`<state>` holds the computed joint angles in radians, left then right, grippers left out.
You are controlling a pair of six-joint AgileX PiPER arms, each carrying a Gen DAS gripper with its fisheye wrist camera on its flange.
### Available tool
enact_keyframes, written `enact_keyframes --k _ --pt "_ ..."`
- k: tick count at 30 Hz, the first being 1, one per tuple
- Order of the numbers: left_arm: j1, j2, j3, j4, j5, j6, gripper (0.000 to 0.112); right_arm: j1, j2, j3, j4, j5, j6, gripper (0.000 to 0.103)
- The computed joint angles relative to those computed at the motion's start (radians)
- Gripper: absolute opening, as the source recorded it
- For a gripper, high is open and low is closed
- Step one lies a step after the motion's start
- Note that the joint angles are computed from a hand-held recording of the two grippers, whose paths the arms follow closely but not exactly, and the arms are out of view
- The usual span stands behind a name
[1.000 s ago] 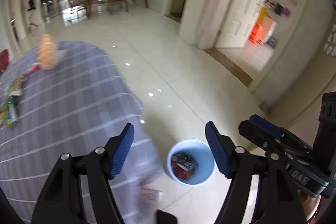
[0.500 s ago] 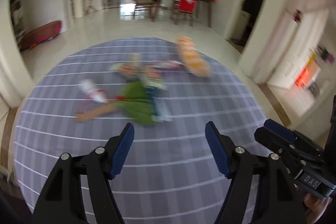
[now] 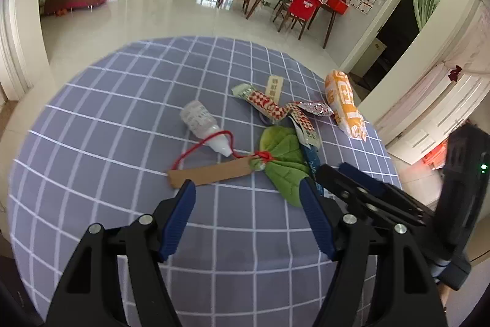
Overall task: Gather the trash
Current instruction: 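Grasp the blue toothbrush with right tool while left tool grasps the green leaf toy, then carry toothbrush and leaf toy to the bucket and open both tools over it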
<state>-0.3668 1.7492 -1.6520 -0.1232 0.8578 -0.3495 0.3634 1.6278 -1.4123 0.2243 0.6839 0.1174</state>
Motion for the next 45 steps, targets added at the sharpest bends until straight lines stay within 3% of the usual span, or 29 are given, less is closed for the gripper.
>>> enact_keyframes --k 2,9,17,19,20,22,24,29,37,45 --pt "0.000 0.038 -0.035 -0.021 0.017 0.011 0.069 -0.016 0.027 -0.018 0.063 0.018 -0.061 0.016" --pt "-0.036 0.153 -0.143 -0.058 0.047 -0.012 0.070 -0.139 -0.053 0.097 0.255 -0.039 -0.259 0.015" --pt "-0.114 0.257 -0.301 0.099 0.078 -0.204 0.073 -0.240 -0.101 0.169 0.416 -0.005 -0.414 0.015" --pt "-0.143 0.286 -0.359 0.193 0.136 -0.249 0.053 -0.270 -0.105 0.184 0.471 0.017 -0.464 0.015" --pt "-0.154 0.299 -0.382 0.223 0.163 -0.254 0.035 -0.276 -0.116 0.202 0.493 0.024 -0.482 0.015" --pt "-0.152 0.302 -0.385 0.216 0.169 -0.244 0.017 -0.283 -0.131 0.219 0.501 0.030 -0.499 0.015" --pt "-0.135 0.287 -0.357 0.172 0.151 -0.227 0.008 -0.292 -0.149 0.230 0.514 0.040 -0.513 0.015" --pt "-0.149 0.175 -0.210 0.183 0.057 -0.238 0.006 -0.319 -0.216 0.269 0.535 0.063 -0.538 0.015" --pt "-0.246 -0.023 -0.040 0.291 -0.029 -0.330 0.006 -0.396 -0.351 0.304 0.572 0.135 -0.568 0.015" --pt "-0.430 -0.095 -0.081 0.394 0.023 -0.391 0.006 -0.667 -0.539 0.390 0.692 0.323 -0.688 0.015"
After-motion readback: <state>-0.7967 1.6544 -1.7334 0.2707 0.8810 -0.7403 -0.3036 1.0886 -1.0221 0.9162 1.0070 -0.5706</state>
